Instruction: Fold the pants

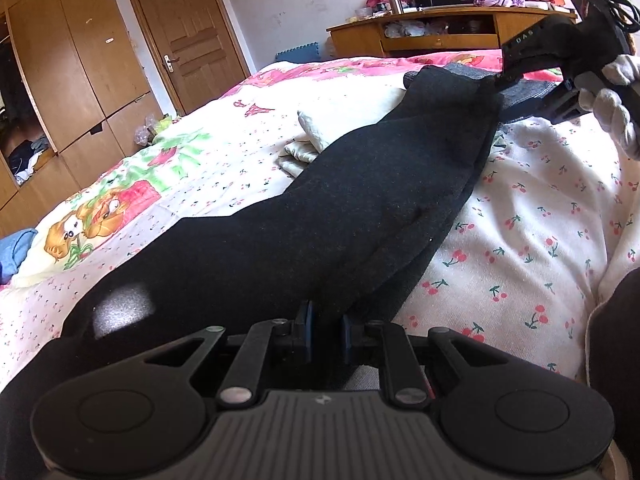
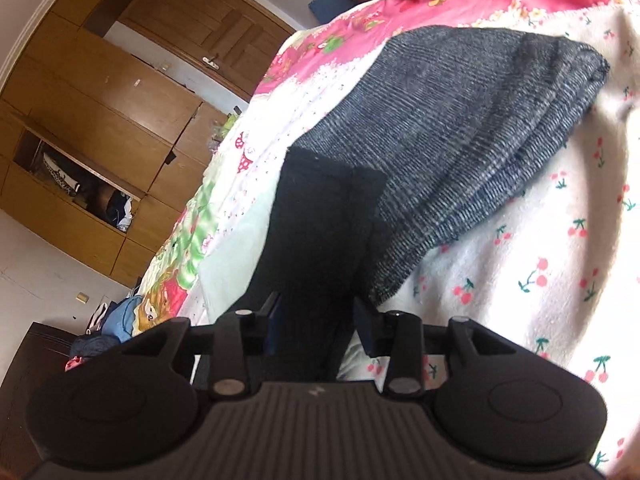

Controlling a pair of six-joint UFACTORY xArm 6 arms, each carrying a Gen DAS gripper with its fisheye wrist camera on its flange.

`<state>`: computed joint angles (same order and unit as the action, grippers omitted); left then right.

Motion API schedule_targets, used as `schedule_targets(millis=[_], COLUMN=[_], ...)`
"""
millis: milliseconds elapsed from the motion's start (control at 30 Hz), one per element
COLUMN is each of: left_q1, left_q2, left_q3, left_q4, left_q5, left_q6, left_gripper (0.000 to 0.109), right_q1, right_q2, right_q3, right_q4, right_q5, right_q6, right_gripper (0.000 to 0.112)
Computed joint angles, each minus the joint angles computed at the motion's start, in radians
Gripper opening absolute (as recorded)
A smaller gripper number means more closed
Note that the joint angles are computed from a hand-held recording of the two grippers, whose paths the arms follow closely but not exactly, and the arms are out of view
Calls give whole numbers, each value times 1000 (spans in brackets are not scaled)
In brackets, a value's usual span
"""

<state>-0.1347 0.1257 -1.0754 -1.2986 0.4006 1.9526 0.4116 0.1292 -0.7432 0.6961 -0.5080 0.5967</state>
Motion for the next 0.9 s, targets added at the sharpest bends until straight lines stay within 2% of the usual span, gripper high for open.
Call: schedule_targets(millis=[33, 133, 233, 367, 467, 533, 600, 733, 800, 900], left_q1=[-1, 7, 13, 12, 10, 10, 11, 10, 9, 7], left_q2=[-2, -3, 8, 9, 10, 3, 2, 5, 7, 8], left_q3=[2, 2, -7, -12, -9, -3, -1, -5, -7, -8], left_q4=[-6, -2, 11, 11, 14, 17, 18, 23, 21, 26], left_q5=[-3, 0, -1, 1, -5, -4, -3, -6, -6, -11], left_q6=[8, 14, 2, -13, -16, -16, -14, -19, -17, -19], left_gripper=[32, 33, 34, 34, 34, 34, 34, 34, 34, 34], right_q1=[4, -1, 15, 21, -1, 7, 12, 1, 0, -21], right_q2=[11, 34, 50, 79, 106, 117, 122, 154, 163, 142], right_q3=[2, 44, 27, 29, 38, 44, 46, 53, 39, 37], right_q4=[17, -43, 40, 34, -70, -73, -57, -95, -88, -136], right_q5=[-15, -114, -124, -180, -244, -288, -289, -335, -324, -301], right_q6=[17, 200, 138, 177, 297, 318, 313, 394, 383, 415], right_gripper=[40, 40, 40, 37, 14, 14, 13, 14, 15, 9])
